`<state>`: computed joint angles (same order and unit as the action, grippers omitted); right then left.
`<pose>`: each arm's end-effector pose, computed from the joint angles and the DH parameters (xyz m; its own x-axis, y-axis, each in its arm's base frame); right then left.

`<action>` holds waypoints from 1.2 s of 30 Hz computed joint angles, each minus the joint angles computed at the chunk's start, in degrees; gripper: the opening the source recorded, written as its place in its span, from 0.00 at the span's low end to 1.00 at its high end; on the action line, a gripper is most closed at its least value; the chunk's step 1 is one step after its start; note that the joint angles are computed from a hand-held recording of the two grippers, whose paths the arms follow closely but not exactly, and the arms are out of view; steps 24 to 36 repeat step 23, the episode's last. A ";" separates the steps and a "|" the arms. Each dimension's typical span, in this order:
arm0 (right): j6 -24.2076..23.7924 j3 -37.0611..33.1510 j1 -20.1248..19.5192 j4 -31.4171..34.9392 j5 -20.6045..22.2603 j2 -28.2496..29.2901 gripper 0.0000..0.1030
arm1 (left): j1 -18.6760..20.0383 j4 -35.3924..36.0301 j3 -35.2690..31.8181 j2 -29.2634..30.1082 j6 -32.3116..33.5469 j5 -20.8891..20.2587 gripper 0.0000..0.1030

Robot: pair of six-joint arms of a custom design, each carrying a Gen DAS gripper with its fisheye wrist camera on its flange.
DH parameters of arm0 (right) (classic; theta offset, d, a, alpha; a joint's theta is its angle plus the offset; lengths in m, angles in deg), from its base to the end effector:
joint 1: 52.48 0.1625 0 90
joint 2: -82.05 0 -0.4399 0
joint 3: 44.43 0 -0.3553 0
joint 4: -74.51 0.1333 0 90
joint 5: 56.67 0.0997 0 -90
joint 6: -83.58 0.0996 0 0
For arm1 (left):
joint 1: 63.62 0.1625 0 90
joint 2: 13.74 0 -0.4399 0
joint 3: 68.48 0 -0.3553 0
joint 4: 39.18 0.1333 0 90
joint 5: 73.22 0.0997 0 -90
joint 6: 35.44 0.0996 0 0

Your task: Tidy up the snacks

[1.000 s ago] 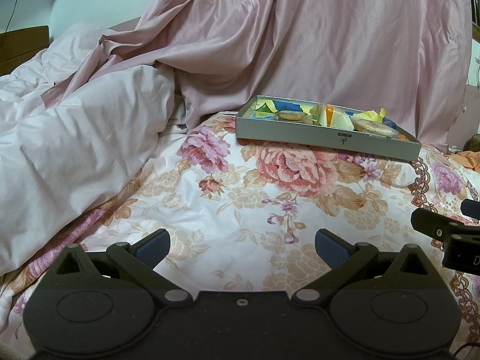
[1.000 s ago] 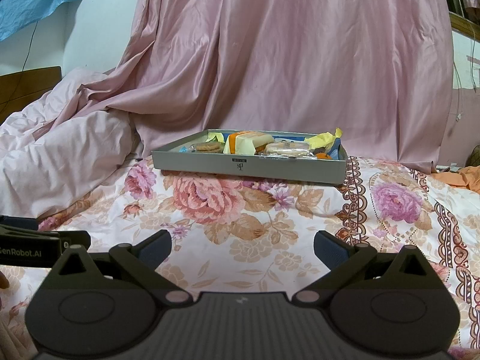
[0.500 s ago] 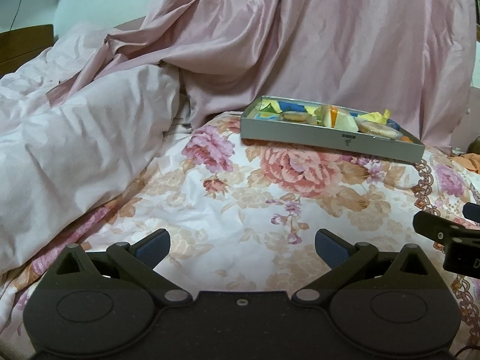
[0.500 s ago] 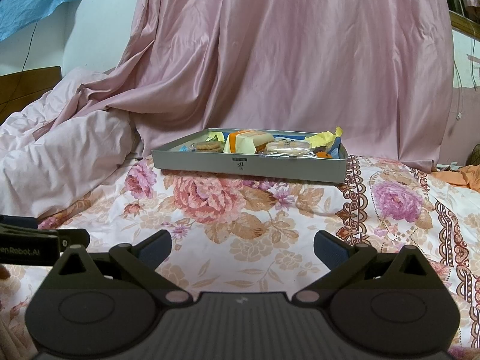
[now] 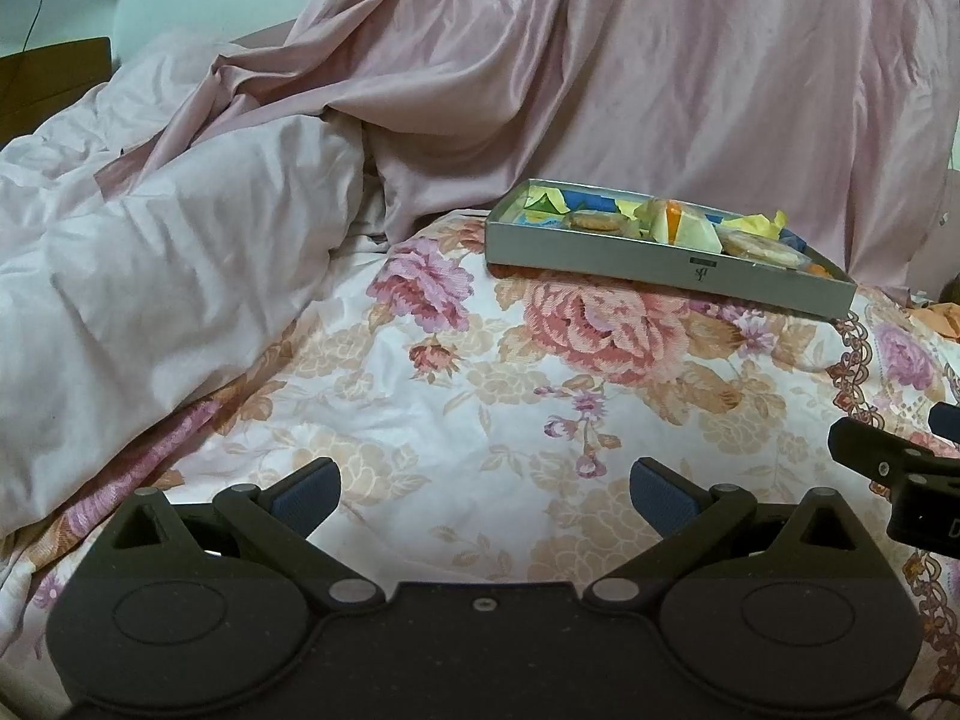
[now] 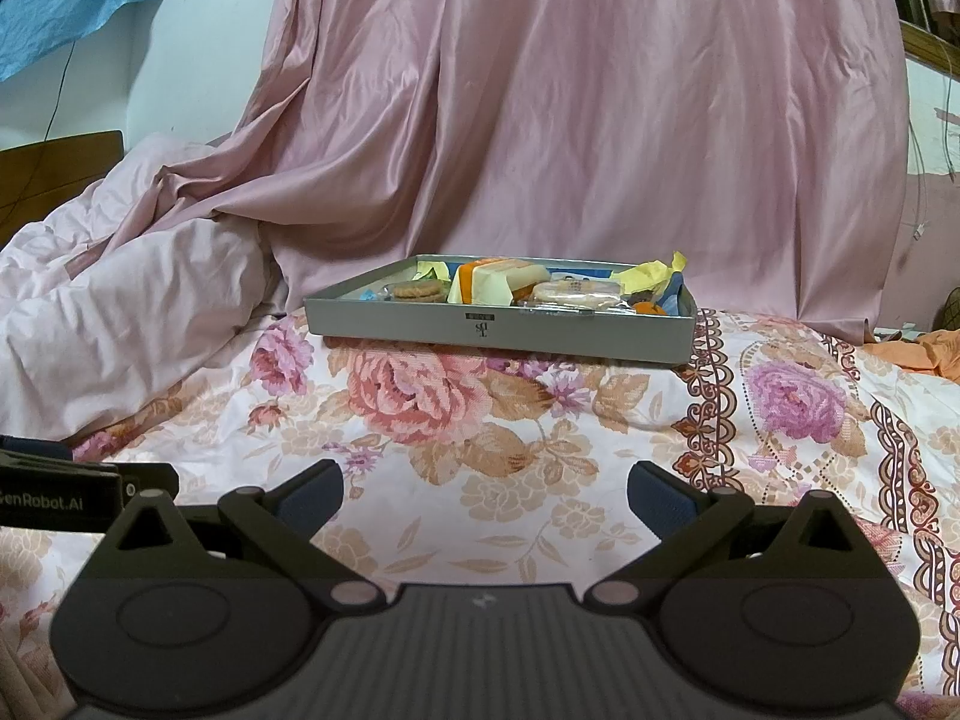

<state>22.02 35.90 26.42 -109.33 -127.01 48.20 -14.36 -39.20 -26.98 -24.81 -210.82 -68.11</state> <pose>0.0200 -0.7647 0.1597 -0.5775 -0.6138 0.5383 -0.7924 0.2624 -0.5507 -0.2776 -0.6785 -0.0235 -0.5994 -0.5599 -0.5720 0.3799 0.4300 -0.8190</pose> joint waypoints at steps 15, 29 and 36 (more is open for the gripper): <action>0.02 0.02 0.02 0.05 -0.09 -0.04 1.00 | 0.07 0.86 -1.14 0.60 -0.15 -0.55 0.99; 0.01 0.06 0.02 0.06 -0.17 -0.07 1.00 | 0.13 1.70 -1.12 0.57 -0.86 -0.70 0.99; 0.01 0.06 0.02 0.06 -0.17 -0.07 1.00 | 0.13 1.70 -1.12 0.57 -0.86 -0.70 0.99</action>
